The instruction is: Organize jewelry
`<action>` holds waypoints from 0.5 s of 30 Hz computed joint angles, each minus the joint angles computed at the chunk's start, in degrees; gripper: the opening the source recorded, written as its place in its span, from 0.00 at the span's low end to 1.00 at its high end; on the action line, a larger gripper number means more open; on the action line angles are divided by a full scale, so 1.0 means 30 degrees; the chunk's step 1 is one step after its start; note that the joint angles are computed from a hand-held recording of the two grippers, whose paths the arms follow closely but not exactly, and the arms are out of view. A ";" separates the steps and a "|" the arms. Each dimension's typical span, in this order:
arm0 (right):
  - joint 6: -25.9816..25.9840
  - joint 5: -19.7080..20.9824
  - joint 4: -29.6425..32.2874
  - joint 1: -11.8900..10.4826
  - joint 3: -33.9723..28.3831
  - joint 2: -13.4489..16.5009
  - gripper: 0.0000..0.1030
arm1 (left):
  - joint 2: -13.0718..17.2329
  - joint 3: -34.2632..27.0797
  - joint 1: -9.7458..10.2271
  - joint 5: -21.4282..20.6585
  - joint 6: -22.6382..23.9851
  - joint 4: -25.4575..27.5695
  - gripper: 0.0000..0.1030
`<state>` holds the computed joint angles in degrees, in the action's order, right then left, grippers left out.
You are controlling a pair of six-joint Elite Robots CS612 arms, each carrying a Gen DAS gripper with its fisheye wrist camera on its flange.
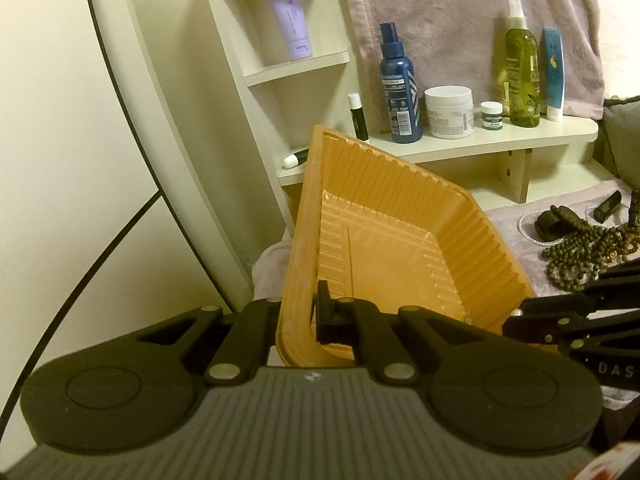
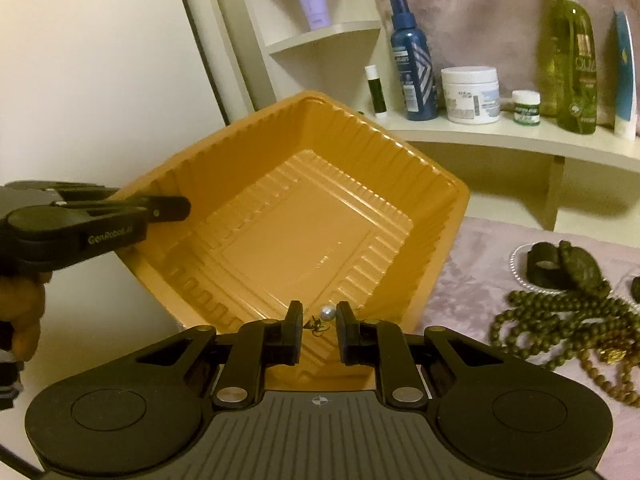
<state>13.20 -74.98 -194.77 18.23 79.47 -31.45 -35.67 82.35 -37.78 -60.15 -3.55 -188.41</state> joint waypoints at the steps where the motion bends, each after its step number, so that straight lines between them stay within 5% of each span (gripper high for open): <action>1: 0.0247 0.0469 -0.0117 -0.0120 0.0016 0.0040 0.22 | 0.0000 0.0002 0.0003 -0.0006 -0.0007 -0.0008 0.03; 3: 0.0664 0.0245 -0.0521 -0.0162 0.0205 -0.0006 0.54 | 0.0003 0.0007 0.0002 0.0007 -0.0018 -0.0013 0.03; 4: 0.0868 -0.0082 -0.0886 -0.0164 0.0431 -0.0110 0.57 | -0.0004 0.0007 0.0000 -0.0002 -0.0018 0.0011 0.03; 7: 0.1363 -0.1216 -0.1572 -0.0220 0.1127 -0.0483 0.58 | -0.0007 0.0004 -0.0004 0.0007 -0.0035 0.0025 0.03; 15: 0.0888 -0.7692 -0.1759 -0.0383 0.3412 -0.1545 0.57 | 0.0006 -0.0015 0.0000 0.0054 -0.0029 0.0028 0.03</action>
<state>15.86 -98.05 -200.05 17.08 89.71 -36.09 -35.65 82.31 -37.78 -59.99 -3.63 -188.32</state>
